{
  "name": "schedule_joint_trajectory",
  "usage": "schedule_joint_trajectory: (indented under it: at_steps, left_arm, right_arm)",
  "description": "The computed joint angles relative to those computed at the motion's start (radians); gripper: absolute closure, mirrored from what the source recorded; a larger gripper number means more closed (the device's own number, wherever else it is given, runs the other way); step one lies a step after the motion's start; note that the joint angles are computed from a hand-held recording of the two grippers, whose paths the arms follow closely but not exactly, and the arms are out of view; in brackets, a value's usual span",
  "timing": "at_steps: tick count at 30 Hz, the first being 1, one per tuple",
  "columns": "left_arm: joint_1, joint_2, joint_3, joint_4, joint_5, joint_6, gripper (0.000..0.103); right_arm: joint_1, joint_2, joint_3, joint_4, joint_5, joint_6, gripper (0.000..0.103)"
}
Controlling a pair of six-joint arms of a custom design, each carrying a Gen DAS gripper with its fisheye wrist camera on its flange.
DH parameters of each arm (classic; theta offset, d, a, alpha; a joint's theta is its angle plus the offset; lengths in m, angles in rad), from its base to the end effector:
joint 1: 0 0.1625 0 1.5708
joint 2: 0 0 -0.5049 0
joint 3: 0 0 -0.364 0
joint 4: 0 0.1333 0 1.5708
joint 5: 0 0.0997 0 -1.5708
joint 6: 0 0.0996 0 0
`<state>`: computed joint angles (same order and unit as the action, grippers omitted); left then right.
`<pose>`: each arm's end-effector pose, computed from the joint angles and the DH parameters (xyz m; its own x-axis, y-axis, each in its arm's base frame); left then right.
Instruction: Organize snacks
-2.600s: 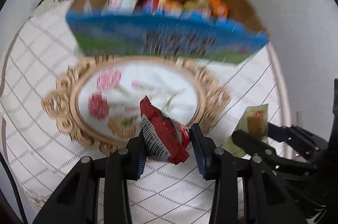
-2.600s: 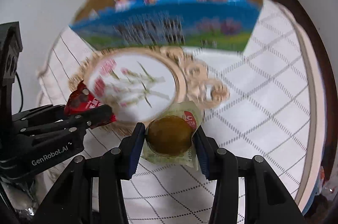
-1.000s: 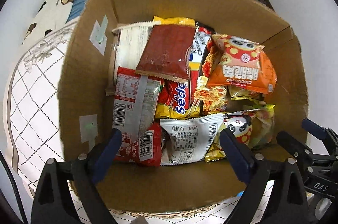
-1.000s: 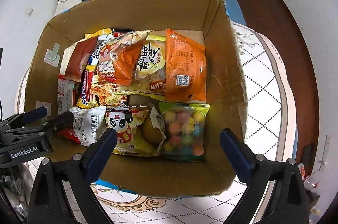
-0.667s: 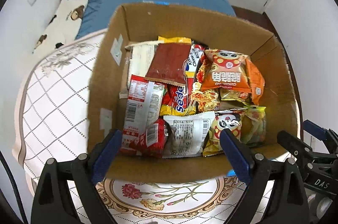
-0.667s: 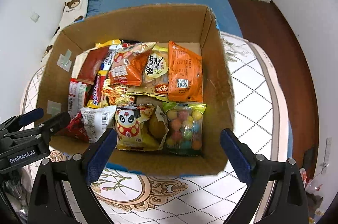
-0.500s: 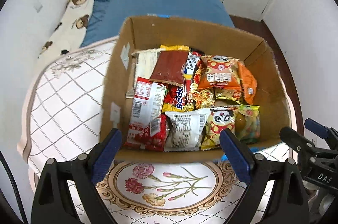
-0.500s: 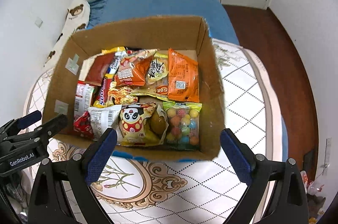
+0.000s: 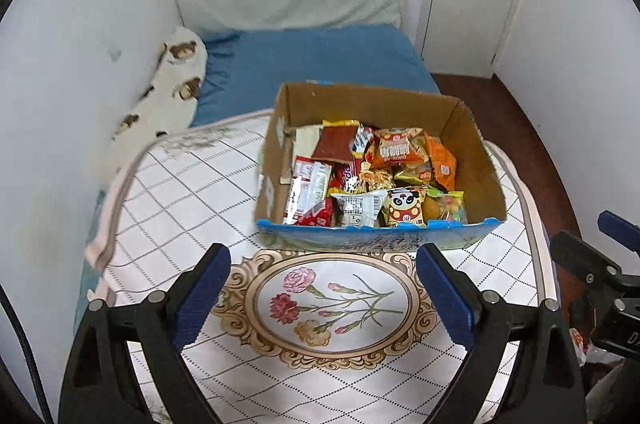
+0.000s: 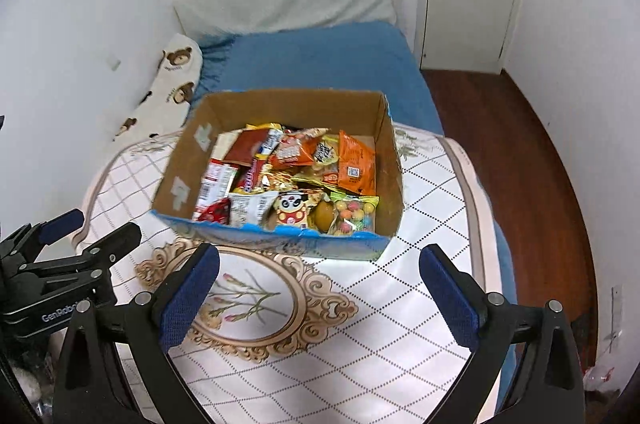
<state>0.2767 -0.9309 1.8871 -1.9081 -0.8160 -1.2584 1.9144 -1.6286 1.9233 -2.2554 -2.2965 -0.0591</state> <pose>-0.4745 -0.3443 0.1532 -0.6893 0.0370 -0.7236 0.4153 0.8385 -0.3527 0.2114 -0.3913 0.5298 -0.7695 -0.0659 0.6352 -0.3577 0.8685 -0.3432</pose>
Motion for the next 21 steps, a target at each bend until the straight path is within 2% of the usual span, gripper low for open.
schedule_joint_trajectory:
  at_steps: [5,14,19,21]
  left_arm:
    - [-0.073,-0.042,0.010,0.056,0.010,-0.066,0.008]
    - [-0.154,-0.078,0.011,0.097,0.007,-0.127,0.008]
    - [-0.167,-0.074,0.008,0.102,0.014,-0.143,0.008]
    - [-0.162,-0.073,0.018,0.071,0.020,-0.124,0.001]
  right_arm:
    - [0.084,-0.055,0.003,0.032,-0.025,0.032,0.001]
    - [0.212,-0.122,-0.023,0.135,-0.057,0.127,0.000]
    - [0.236,-0.135,-0.022,0.149,-0.075,0.147,0.000]
    - [0.228,-0.137,-0.017,0.142,-0.075,0.142,0.000]
